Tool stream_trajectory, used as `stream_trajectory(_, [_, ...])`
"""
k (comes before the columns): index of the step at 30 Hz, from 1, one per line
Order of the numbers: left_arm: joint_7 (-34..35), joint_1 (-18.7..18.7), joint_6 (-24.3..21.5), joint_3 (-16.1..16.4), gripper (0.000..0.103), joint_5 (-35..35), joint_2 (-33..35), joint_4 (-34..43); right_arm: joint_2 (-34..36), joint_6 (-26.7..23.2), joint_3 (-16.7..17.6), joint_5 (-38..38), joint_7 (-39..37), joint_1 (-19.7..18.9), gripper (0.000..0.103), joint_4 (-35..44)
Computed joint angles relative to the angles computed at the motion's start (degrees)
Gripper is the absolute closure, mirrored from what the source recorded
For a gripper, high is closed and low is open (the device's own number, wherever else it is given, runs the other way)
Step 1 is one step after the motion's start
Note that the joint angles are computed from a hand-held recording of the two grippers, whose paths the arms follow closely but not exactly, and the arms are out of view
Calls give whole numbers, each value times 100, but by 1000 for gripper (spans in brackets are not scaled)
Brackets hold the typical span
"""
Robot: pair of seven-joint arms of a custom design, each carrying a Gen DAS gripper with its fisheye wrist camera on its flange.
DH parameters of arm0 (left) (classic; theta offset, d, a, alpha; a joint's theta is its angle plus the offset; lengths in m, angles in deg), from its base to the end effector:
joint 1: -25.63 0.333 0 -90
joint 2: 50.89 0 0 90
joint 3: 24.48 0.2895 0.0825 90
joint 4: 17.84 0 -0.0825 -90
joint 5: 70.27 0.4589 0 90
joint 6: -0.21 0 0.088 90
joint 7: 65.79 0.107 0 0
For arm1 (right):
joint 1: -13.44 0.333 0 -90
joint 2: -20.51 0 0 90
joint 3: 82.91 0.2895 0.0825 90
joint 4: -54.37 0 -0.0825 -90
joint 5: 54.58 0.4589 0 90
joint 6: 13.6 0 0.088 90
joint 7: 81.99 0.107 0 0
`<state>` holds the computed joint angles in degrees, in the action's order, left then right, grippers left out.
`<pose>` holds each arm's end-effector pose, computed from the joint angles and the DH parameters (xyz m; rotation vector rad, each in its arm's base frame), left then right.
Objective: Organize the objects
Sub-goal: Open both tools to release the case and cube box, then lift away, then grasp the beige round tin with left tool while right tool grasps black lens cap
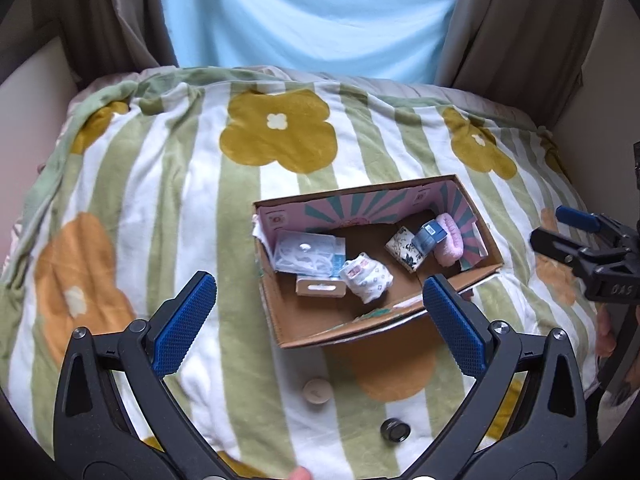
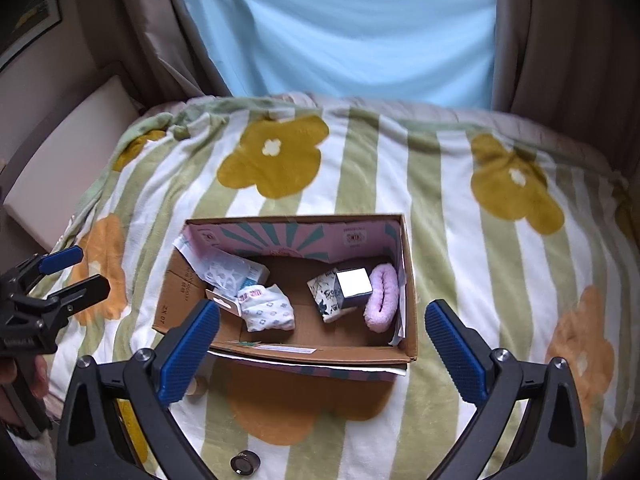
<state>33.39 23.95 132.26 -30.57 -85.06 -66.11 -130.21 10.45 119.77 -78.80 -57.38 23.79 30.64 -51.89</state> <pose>0.5961 -0.0925 0.6209 -1.7478 2.1110 -0.8136 0.5868 0.2313 0.6326 -1.9094 1.6909 -0.4499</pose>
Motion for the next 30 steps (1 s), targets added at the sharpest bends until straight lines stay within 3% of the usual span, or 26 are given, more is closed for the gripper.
stream_trajectory(5, [691, -19, -203, 314, 0, -562, -590, -613, -503, 242, 20, 229, -242, 135, 1, -529])
stream_trajectory(17, [2367, -196, -302, 572, 3, -1320, -1550, -2207, -1431, 598, 175, 382, -51, 639, 1, -2117])
stream_trajectory(21, [2814, -294, -198, 584, 5, -1581, -1512, -2546, -1481, 777, 294, 192, 252, 705, 1, -2499])
stream_trajectory(23, [3053, -342, -122, 575, 12, -1685, -1394, -2653, -1486, 916, 302, 192, 368, 780, 2, -2701])
stream_trajectory(27, [3445, -386, 145, 489, 14, -1781, -1054, -2765, -1382, 1071, 373, 42, 557, 871, 9, -2976])
stream_trajectory(30, [3632, -390, 267, 429, 25, -1817, -736, -2720, -1263, 1074, 427, -117, 596, 949, 18, -3103])
